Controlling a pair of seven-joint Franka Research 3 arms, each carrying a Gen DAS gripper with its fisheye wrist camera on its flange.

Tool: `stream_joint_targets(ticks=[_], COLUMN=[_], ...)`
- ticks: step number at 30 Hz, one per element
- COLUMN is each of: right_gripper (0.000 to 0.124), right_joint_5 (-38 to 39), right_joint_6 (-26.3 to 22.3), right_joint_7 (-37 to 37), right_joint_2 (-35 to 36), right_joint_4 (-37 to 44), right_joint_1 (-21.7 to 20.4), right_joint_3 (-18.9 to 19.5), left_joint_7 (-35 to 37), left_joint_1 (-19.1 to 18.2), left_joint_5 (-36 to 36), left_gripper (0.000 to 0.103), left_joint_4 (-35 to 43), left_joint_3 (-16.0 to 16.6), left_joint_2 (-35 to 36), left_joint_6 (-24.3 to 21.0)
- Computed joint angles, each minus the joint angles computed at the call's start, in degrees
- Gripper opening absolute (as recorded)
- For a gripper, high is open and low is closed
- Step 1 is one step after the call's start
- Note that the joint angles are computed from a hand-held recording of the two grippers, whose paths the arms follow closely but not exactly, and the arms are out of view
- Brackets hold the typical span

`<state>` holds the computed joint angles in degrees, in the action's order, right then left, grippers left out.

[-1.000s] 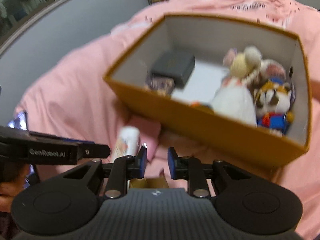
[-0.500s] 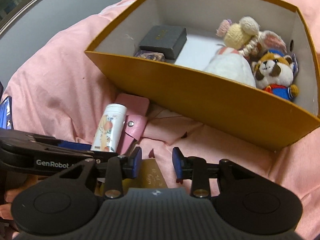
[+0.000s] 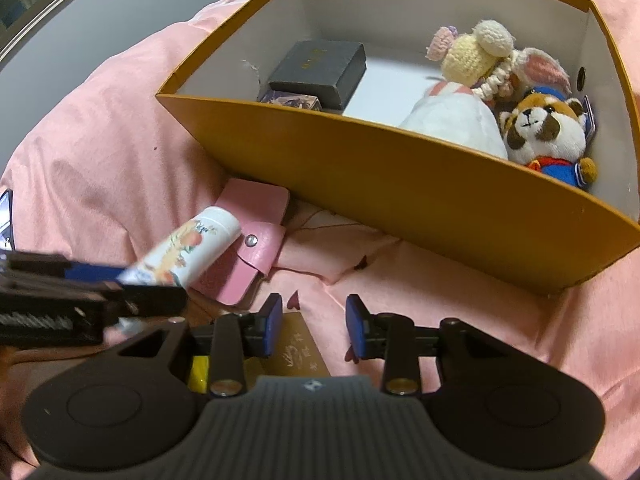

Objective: Organize objects
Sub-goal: 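Move both grippers to the white Vaseline bottle and pink wallet, then grasp the white Vaseline bottle with the left gripper while the right grasps the pink wallet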

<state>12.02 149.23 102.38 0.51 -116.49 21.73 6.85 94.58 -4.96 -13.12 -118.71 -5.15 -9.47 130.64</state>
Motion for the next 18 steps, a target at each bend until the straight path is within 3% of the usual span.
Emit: stream_joint_targets(ticks=[3, 4, 5, 10, 14, 15, 17, 18], right_gripper=[0.037, 0.037, 0.037, 0.037, 0.037, 0.037, 0.037, 0.037], right_joint_5=[-0.04, -0.12, -0.28, 0.69, 3.76, 4.24, 4.58, 4.55], right_joint_6=[0.26, 0.28, 0.31, 0.12, -0.11, -0.06, -0.16, -0.27], right_joint_7=[-0.21, -0.22, -0.15, -0.79, -2.74, -3.18, -4.07, -4.37], right_joint_2=[0.17, 0.23, 0.25, 0.60, 1.73, 2.04, 2.62, 2.83], right_joint_4=[0.14, 0.19, 0.25, 0.68, 2.27, 2.69, 3.48, 3.72], right_joint_1=[0.07, 0.10, 0.13, 0.20, 0.23, 0.28, 0.46, 0.56], right_joint_3=[0.04, 0.05, 0.06, 0.09, 0.17, 0.21, 0.32, 0.35], left_joint_7=[-0.09, -0.51, -1.19, -0.63, 1.32, 1.57, 0.70, 0.67], left_joint_1=[0.17, 0.25, 0.35, 0.24, 0.01, 0.09, 0.38, 0.43], left_joint_5=[2.76, 3.65, 4.58, 5.08, 3.70, 3.13, 3.67, 4.12], left_gripper=[0.057, 0.050, 0.029, 0.017, 0.018, 0.020, 0.036, 0.038], left_joint_4=[-0.55, -0.51, -0.62, -0.44, 1.30, 1.95, 2.19, 2.13], left_joint_3=[-0.34, -0.40, -0.48, 0.19, 0.61, 0.66, 0.18, -0.06], left_joint_2=[-1.02, -1.12, -1.30, -1.39, -0.32, 0.10, 0.56, 0.67], left_joint_6=[2.52, 2.79, 3.34, 4.00, -1.13, -3.07, -4.88, -5.40])
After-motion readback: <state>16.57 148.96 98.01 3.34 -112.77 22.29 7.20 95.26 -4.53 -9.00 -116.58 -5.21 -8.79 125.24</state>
